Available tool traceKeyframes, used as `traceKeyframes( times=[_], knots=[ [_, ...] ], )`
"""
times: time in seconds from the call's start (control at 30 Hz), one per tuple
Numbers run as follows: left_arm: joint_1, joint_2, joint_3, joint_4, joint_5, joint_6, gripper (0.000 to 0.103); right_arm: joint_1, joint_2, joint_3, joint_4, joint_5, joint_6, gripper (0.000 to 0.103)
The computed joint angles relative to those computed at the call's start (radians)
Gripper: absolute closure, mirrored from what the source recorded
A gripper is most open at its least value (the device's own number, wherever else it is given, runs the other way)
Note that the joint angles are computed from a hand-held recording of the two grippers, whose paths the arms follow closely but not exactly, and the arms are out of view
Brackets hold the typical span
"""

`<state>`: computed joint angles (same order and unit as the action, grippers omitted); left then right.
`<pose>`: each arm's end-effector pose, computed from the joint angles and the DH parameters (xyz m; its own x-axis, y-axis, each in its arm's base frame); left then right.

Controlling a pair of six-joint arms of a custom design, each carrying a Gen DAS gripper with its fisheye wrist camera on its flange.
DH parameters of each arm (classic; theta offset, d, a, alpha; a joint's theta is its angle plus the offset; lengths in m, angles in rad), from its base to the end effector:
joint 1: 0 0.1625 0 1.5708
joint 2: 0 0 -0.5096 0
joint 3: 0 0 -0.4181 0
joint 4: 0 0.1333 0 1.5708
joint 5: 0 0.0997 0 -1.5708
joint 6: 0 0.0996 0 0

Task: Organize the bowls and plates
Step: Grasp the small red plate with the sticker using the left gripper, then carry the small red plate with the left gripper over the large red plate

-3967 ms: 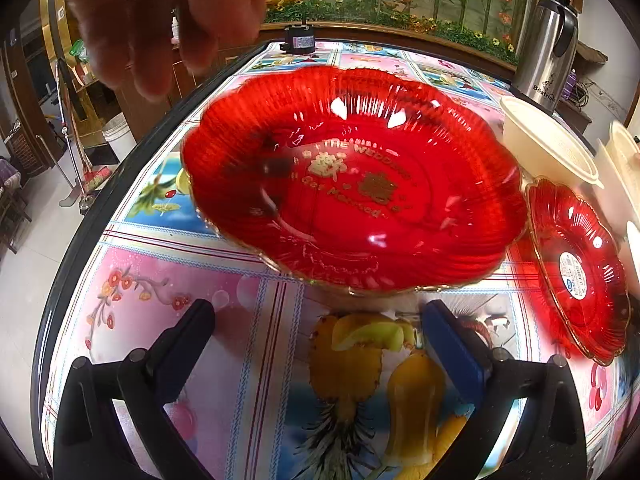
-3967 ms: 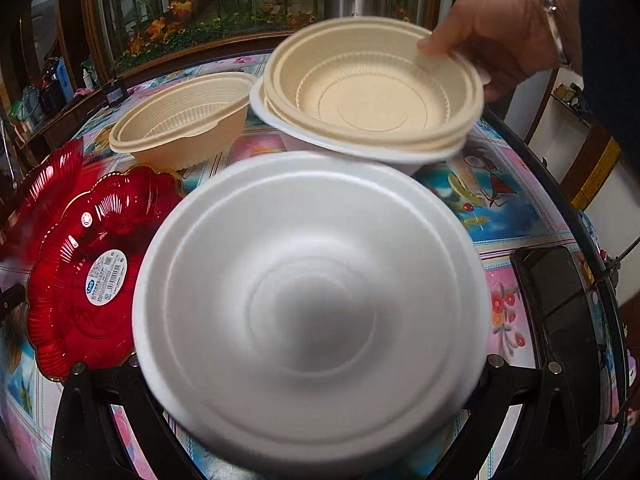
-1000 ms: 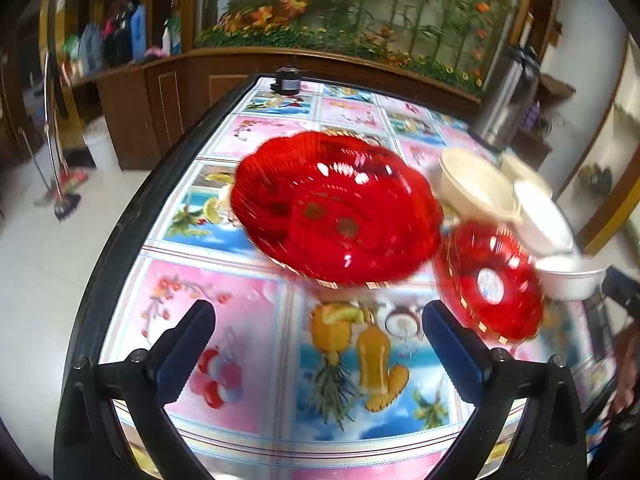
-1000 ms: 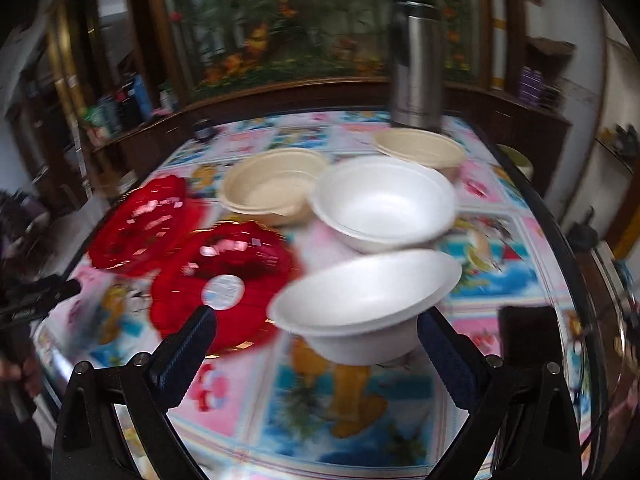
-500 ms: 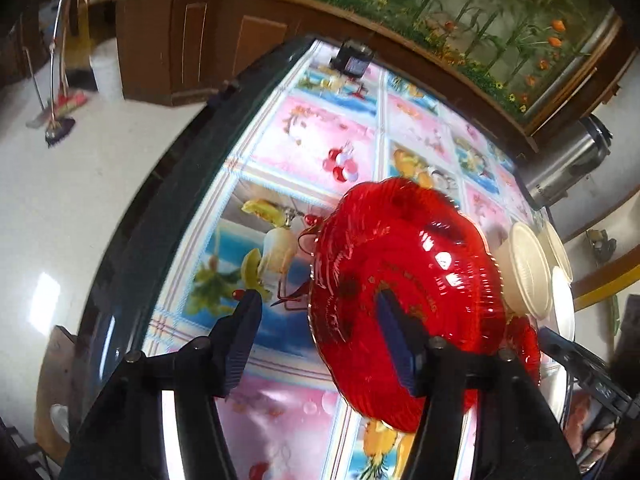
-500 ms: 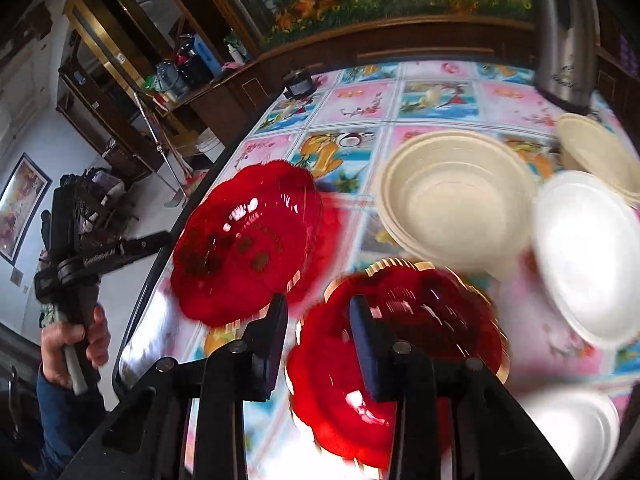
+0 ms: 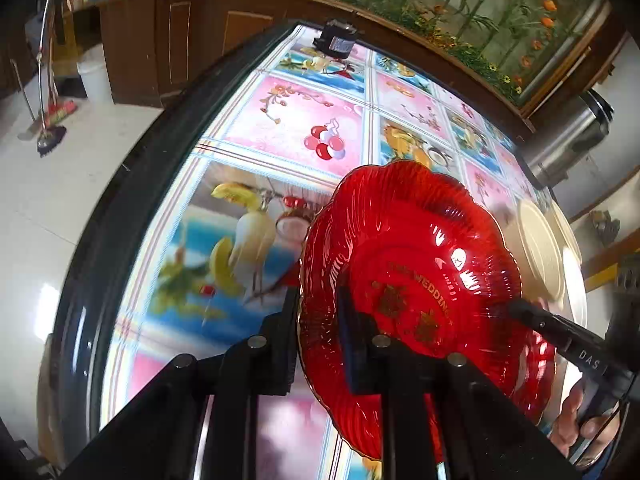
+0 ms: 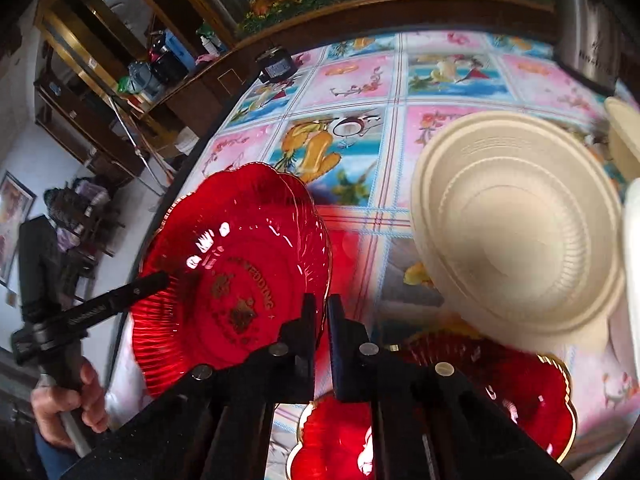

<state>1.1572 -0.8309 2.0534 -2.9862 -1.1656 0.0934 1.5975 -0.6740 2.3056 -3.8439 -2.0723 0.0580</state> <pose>-0.0838 -0.6203 0.0751 -0.8313 0.3827 -0.4031 0.4741 0.8668 -0.1548 0.0989 -0.5024 0.0529 -0.8840 0.3101 0.3498 0.0299 0.7843 -0.6197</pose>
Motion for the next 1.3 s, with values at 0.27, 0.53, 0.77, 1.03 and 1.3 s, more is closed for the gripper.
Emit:
traceKeyframes(
  times=[0.27,0.53,0.77,1.03,1.3],
  knots=[
    [-0.020,-0.124,0.211,-0.162,0.000,0.023,0.086,0.038,0.020,0.118,-0.114,0.079,0.030,0.096],
    [-0.018,-0.129,0.285,-0.247,0.040,0.017,0.074,0.074,0.078,0.140,-0.132,0.081,0.030,0.091],
    [-0.068,-0.170,0.365,-0.424,0.060,0.042,0.035,0.056,0.086,0.249,-0.342,0.110,-0.001,0.090],
    [-0.162,-0.188,0.445,-0.439,-0.014,0.081,0.036,-0.011,0.111,0.316,-0.411,0.031,0.016,0.090],
    [-0.241,-0.162,0.495,-0.394,-0.095,0.090,0.036,-0.020,0.120,0.418,-0.413,-0.010,0.008,0.091]
  ],
)
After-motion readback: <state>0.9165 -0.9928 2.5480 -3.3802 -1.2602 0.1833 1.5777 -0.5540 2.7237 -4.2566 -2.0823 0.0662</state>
